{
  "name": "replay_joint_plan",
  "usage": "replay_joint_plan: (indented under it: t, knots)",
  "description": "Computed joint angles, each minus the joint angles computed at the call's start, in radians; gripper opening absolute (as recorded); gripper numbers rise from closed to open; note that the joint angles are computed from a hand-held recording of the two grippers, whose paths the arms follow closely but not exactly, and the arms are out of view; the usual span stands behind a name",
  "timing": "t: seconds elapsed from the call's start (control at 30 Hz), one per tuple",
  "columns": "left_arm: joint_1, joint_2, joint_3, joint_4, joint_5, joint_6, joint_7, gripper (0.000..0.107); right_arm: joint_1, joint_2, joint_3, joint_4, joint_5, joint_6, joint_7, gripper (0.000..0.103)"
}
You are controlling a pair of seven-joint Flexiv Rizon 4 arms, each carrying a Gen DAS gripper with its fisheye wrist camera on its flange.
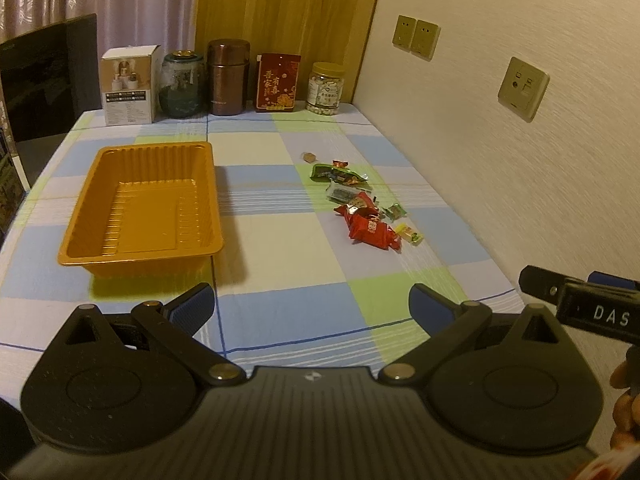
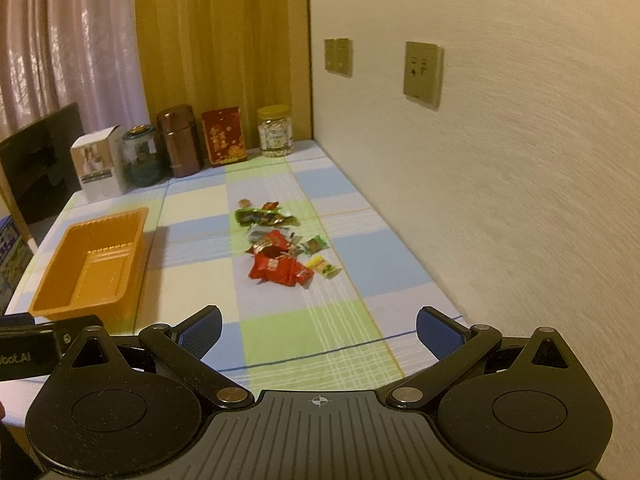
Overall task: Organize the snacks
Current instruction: 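Grasp a red candy wrapper with the left tool while the right tool grasps a small red candy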
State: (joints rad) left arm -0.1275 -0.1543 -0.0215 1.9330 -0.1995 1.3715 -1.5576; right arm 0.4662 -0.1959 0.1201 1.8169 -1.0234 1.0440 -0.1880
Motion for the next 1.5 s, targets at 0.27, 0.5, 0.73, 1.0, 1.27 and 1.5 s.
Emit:
replay_joint_plan:
  t: [0.27, 0.5, 0.73, 1.0, 1.27, 1.5]
  knots:
    - [0.03, -0.084, -0.042, -0.041, -0.104, 0.004, 0.095, 0.103, -0.026, -0.04, -0.035, -0.009, -0.04, 0.041, 0.032, 0.102]
    - [0.032, -0.191, -0.046, -0.146, -0.096, -0.016, 0.12, 0.1, -0.046, -0.099, -0.08, -0.04, -0.055, 0.103, 0.02, 0.102]
    - [0.047, -0.322, -0.086, -0.282, -0.109, -0.042, 0.196, 0.094, -0.052, -0.18, -0.123, -0.094, -0.016, 0.179, -0.016, 0.102]
    - [0.071, -0.485, -0.143, -0.458, -0.162, -0.103, 0.289, 0.088, -0.035, -0.281, -0.149, -0.172, 0.128, 0.211, -0.14, 0.093]
    - [0.08, -0.641, -0.167, -0.68, -0.189, -0.238, 0.369, 0.08, -0.006, -0.373, -0.179, -0.253, 0.259, 0.205, -0.239, 0.091]
    - [0.077, -0.747, -0.19, -0.824, -0.224, -0.315, 0.427, 0.063, 0.021, -0.431, -0.215, -0.31, 0.319, 0.197, -0.271, 0.091]
